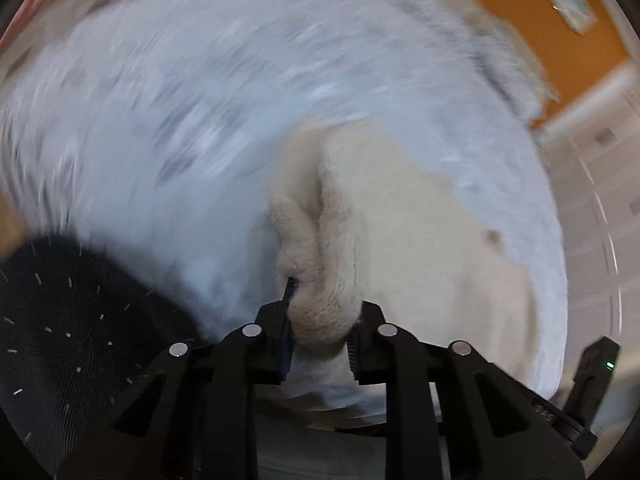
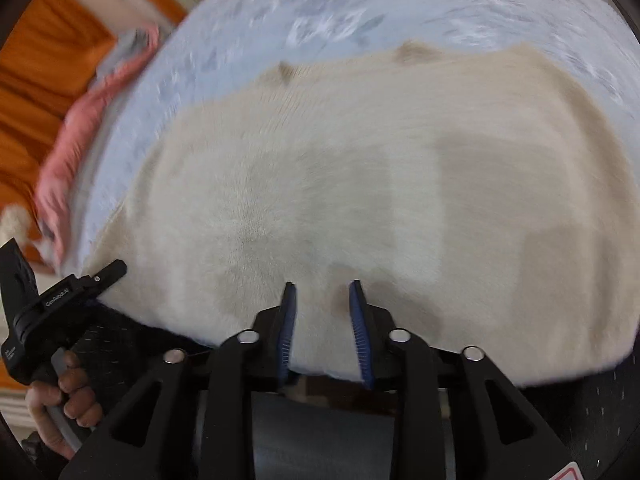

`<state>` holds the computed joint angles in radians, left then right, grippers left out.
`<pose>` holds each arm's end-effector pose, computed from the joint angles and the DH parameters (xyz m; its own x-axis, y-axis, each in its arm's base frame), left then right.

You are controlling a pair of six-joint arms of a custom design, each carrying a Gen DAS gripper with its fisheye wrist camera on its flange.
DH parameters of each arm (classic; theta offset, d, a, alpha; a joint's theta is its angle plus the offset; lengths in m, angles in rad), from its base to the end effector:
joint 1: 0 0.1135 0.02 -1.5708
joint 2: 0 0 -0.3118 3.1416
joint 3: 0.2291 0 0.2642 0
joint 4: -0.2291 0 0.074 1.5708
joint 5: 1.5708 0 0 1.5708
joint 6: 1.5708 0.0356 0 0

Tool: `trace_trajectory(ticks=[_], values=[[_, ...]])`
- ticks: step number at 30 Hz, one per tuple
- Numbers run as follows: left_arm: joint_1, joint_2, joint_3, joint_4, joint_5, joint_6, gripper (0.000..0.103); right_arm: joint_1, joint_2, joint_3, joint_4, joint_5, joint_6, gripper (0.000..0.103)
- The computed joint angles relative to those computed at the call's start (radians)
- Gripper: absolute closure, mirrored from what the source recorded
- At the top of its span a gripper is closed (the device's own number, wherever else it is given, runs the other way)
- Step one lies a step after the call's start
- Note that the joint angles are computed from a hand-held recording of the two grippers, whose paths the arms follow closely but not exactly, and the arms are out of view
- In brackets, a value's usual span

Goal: Fold small clothes

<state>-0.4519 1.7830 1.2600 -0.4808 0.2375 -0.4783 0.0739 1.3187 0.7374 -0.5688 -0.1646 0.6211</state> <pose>0.3534 -0.1808 0.2502 -0.9214 -0.0500 -0.3855 0.1285 0.8968 -0.4234 0.2337 0.0231 0.2247 -0.8215 0.5148 -0.2451 0.4162 0.8353 0.3593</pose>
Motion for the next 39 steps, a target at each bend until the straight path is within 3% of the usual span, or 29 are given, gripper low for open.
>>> trace_trajectory(ticks=[4,9,11,15,16,17,19,20,22,26,31,34,35,36,37,38,39], values=[[-0.160,-0.049,0.160,-0.063,-0.010,0.063,0.087,-0.088,-0.234,-0.106,-0.068,0.002,0.009,0.072],[-0.403,0.056,0.390,-0.126,0.010,0.114,0.087,-0.356,-0.421,-0.103,-0.222,-0.047,-0.101,0.072],[-0.505,0.151,0.473,-0.168,-0.018,0.133,0.080,-0.526,-0.472,-0.105,-0.284,-0.104,-0.204,0.070],[-0.607,0.281,0.515,-0.232,-0.073,0.129,0.071,-0.937,-0.473,-0.088,-0.407,-0.233,-0.501,0.065],[-0.619,0.272,0.482,-0.225,-0.088,0.127,0.063,-1.017,-0.463,-0.079,-0.436,-0.263,-0.559,0.065],[-0.624,0.234,0.406,-0.186,-0.101,0.137,0.046,-1.080,-0.459,-0.069,-0.462,-0.290,-0.610,0.065],[-0.623,0.164,0.298,-0.134,-0.175,0.143,0.028,-1.154,-0.460,-0.051,-0.494,-0.317,-0.682,0.061],[-0.617,0.140,0.265,-0.117,-0.199,0.147,0.024,-1.182,-0.459,-0.046,-0.506,-0.328,-0.714,0.053],[-0.599,0.095,0.181,-0.106,-0.265,0.147,0.020,-1.162,-0.463,-0.036,-0.511,-0.351,-0.707,0.044],[-0.510,0.098,0.125,-0.145,-0.271,0.085,0.020,-0.933,-0.395,-0.057,-0.381,-0.331,-0.511,0.032],[-0.481,0.112,0.102,-0.131,-0.260,0.123,0.016,-0.632,-0.213,-0.106,-0.196,-0.292,-0.270,0.031],[-0.496,0.129,0.096,-0.093,-0.275,0.163,0.013,-0.523,-0.133,-0.091,-0.139,-0.244,-0.208,0.032],[-0.494,0.135,0.100,-0.099,-0.279,0.171,0.014,-0.486,-0.117,-0.077,-0.128,-0.217,-0.196,0.040],[-0.489,0.150,0.112,-0.105,-0.286,0.170,0.017,-0.465,-0.109,-0.063,-0.123,-0.204,-0.197,0.062],[-0.487,0.154,0.114,-0.107,-0.279,0.167,0.035,-0.420,-0.103,-0.025,-0.132,-0.162,-0.198,0.076],[-0.471,0.168,0.135,-0.129,-0.246,0.167,0.053,-0.397,-0.117,0.010,-0.143,-0.155,-0.206,0.079],[-0.461,0.166,0.135,-0.137,-0.232,0.158,0.058,-0.395,-0.161,0.040,-0.141,-0.182,-0.213,0.081]])
